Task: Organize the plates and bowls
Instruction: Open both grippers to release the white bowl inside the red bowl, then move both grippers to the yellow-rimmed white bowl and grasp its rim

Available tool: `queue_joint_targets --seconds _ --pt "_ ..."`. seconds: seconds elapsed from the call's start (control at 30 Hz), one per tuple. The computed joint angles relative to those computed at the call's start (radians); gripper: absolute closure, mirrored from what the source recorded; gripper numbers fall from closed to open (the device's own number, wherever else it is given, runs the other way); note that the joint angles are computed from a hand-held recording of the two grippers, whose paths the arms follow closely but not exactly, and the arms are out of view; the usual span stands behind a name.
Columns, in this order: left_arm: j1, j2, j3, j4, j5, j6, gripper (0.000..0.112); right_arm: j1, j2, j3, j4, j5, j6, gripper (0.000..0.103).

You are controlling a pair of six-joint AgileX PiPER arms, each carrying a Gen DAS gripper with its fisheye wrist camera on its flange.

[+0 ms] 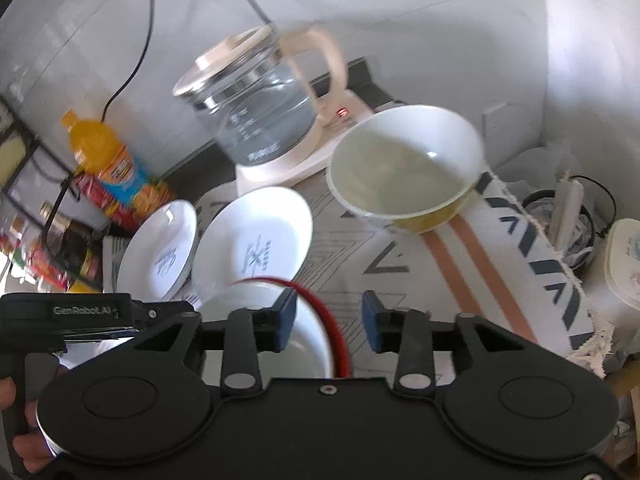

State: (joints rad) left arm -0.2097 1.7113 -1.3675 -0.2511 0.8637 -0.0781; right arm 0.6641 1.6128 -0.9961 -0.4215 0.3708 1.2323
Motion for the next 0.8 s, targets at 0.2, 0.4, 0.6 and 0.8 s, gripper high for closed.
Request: queue_joint_targets --seconds 0.2,0.4,0.6,0.8 --pt "-0.043 0.057 -0.080 -0.006 0.001 0.009 0.046 -0.036 -0.034 0.031 -0.130 0.015 0.144 0.040" --pt "-0.082 0.134 -0.184 -0.017 0.021 0.034 0.046 -0.083 -0.034 0.042 -0.143 0.009 0.163 0.037" --pt "-0.119 0.231 -0.305 -0.015 0.046 0.041 0.046 -0.139 0.009 0.024 -0.100 -0.027 0.121 0.036" --pt "-0.136 0.359 -0.463 -0.042 0.093 0.034 0.046 -0.204 0.060 0.016 -0.088 -0.069 0.152 0.036"
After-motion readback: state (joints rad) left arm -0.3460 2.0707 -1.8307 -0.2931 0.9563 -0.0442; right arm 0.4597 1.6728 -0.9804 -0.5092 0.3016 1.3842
